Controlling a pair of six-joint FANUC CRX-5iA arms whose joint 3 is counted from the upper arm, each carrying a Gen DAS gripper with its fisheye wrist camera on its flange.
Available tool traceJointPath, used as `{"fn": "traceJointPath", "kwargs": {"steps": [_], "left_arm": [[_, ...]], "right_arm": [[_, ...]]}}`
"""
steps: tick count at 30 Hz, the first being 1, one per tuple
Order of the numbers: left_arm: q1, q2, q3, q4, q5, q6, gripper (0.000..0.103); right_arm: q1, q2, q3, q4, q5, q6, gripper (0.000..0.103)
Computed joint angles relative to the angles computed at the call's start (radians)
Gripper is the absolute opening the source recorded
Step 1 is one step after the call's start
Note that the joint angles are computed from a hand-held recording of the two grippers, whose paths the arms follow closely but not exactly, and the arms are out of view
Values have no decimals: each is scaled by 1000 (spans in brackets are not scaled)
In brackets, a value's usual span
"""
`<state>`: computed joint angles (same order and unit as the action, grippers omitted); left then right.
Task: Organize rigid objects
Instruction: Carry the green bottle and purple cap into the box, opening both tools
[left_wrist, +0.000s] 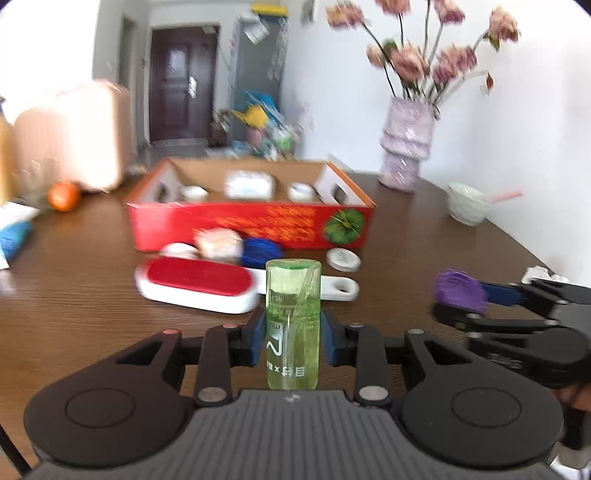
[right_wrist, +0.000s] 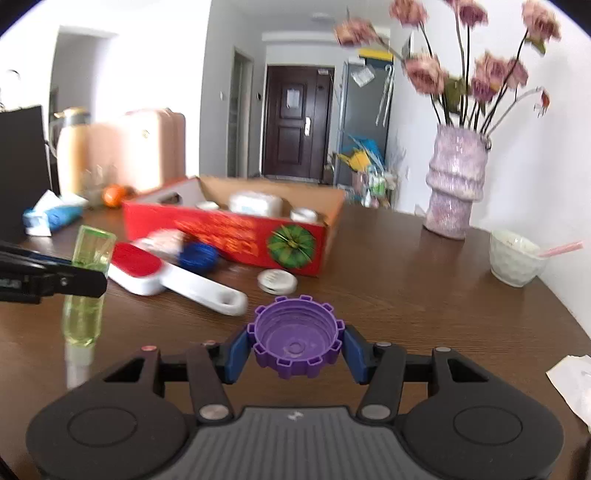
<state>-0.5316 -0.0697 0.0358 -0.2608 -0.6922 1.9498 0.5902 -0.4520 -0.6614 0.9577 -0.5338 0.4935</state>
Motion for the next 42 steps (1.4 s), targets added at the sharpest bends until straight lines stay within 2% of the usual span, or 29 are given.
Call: {"fn": "traceJointPath", "kwargs": {"steps": [2, 6, 12, 17, 20, 24, 27, 32, 35, 38, 42], "left_arm": [[-10, -56, -33, -64, 0, 54, 31], [21, -159, -114, -33, 30, 48, 31], [29, -305, -204, -77, 82, 70, 31], [44, -375, -253, -78, 102, 78, 31], [74, -397, -278, -33, 117, 53, 31], [81, -392, -264, -75, 133, 85, 31], [108, -370, -250, -70, 173, 62, 31], [218, -260, -204, 171, 255, -210, 31], [270, -151, -132, 331, 286, -400, 31], [293, -29, -21, 374, 279, -470, 31], [323, 116, 105, 453, 221, -537, 31]], "right_arm": [[59, -51, -29, 52, -36, -61, 53], [186, -129, -72, 166, -124, -174, 53], [356, -187, -97, 312, -277, -317, 53], [433, -195, -97, 366, -352, -351, 53], [445, -192, -94, 377, -366, -354, 53], [420, -178, -86, 387, -347, -359, 53], [365, -163, -77, 394, -290, -355, 53], [206, -100, -16, 361, -112, -293, 53], [83, -29, 55, 290, 41, -213, 53], [-15, 66, 152, 155, 152, -106, 53], [-85, 190, 269, 45, 182, 2, 53]]}}
